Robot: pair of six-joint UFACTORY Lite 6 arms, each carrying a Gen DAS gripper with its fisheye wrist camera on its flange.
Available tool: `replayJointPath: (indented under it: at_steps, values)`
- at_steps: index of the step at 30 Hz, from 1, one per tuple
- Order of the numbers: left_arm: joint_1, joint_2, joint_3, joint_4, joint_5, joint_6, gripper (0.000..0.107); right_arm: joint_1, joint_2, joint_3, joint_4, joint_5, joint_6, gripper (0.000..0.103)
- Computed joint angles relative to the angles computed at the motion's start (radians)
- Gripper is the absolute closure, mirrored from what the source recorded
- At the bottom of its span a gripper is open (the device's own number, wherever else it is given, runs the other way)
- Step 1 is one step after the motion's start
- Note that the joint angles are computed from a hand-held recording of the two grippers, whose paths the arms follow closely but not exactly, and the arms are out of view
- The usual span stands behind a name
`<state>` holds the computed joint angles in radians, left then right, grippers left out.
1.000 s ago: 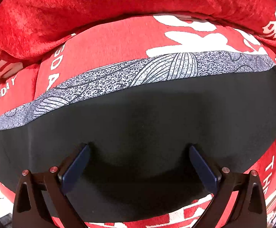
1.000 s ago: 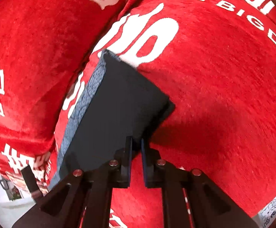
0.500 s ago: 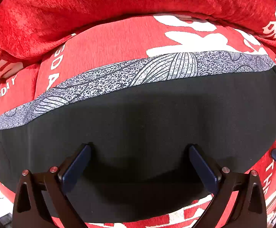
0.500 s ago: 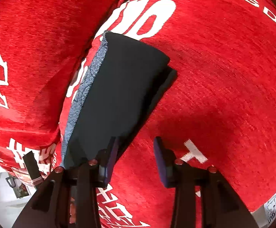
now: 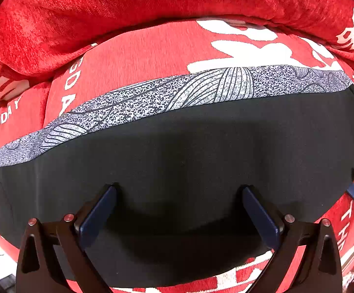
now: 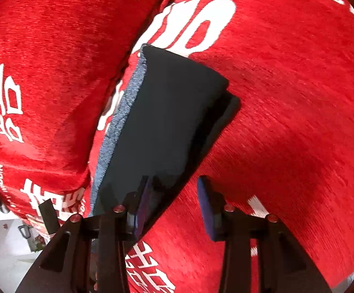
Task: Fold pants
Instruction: 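Lift the pinched trouser corner with the right tool and fold it over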
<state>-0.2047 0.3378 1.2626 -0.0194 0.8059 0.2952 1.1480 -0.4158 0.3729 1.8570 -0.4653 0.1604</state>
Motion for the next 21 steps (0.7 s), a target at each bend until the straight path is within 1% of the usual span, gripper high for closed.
replayJointPath:
  at_steps: [3, 5, 9, 11, 14, 17, 18, 19, 20, 21]
  values:
    - [-0.001, -0.014, -0.019, -0.002, -0.012, 0.003, 0.004, -0.034, 0.011, -0.033, -0.18, 0.006, 0.141, 0.06]
    - [-0.005, -0.017, -0.024, -0.005, -0.018, 0.005, 0.004, -0.071, 0.005, -0.044, -0.236, 0.014, 0.161, 0.058]
    - [-0.011, -0.011, 0.022, 0.02, 0.008, -0.016, 0.004, -0.129, 0.017, -0.036, -0.352, 0.015, 0.22, 0.058]
    - [0.0, -0.026, 0.057, 0.024, -0.022, -0.044, 0.004, -0.13, 0.023, -0.036, -0.361, 0.018, 0.245, 0.058]
    - [0.004, 0.06, 0.178, 0.033, -0.026, -0.094, 0.004, -0.11, 0.021, -0.071, -0.465, -0.008, 0.405, 0.058]
    - [-0.028, 0.197, 0.285, 0.142, -0.054, -0.208, 0.004, -0.1, 0.029, -0.092, -0.545, -0.035, 0.5, 0.058]
    - [-0.03, 0.257, 0.324, 0.138, -0.045, -0.205, 0.004, -0.097, 0.033, -0.1, -0.573, -0.046, 0.533, 0.058]
    - [-0.016, 0.283, 0.345, 0.114, -0.048, -0.177, 0.004, -0.093, 0.031, -0.111, -0.592, -0.056, 0.56, 0.058]
    - [-0.008, 0.272, 0.327, 0.093, -0.082, -0.16, 0.004, -0.097, 0.039, -0.119, -0.631, -0.066, 0.606, 0.058]
    - [-0.013, 0.263, 0.318, 0.103, -0.091, -0.147, 0.004, -0.097, 0.04, -0.13, -0.663, -0.079, 0.65, 0.058]
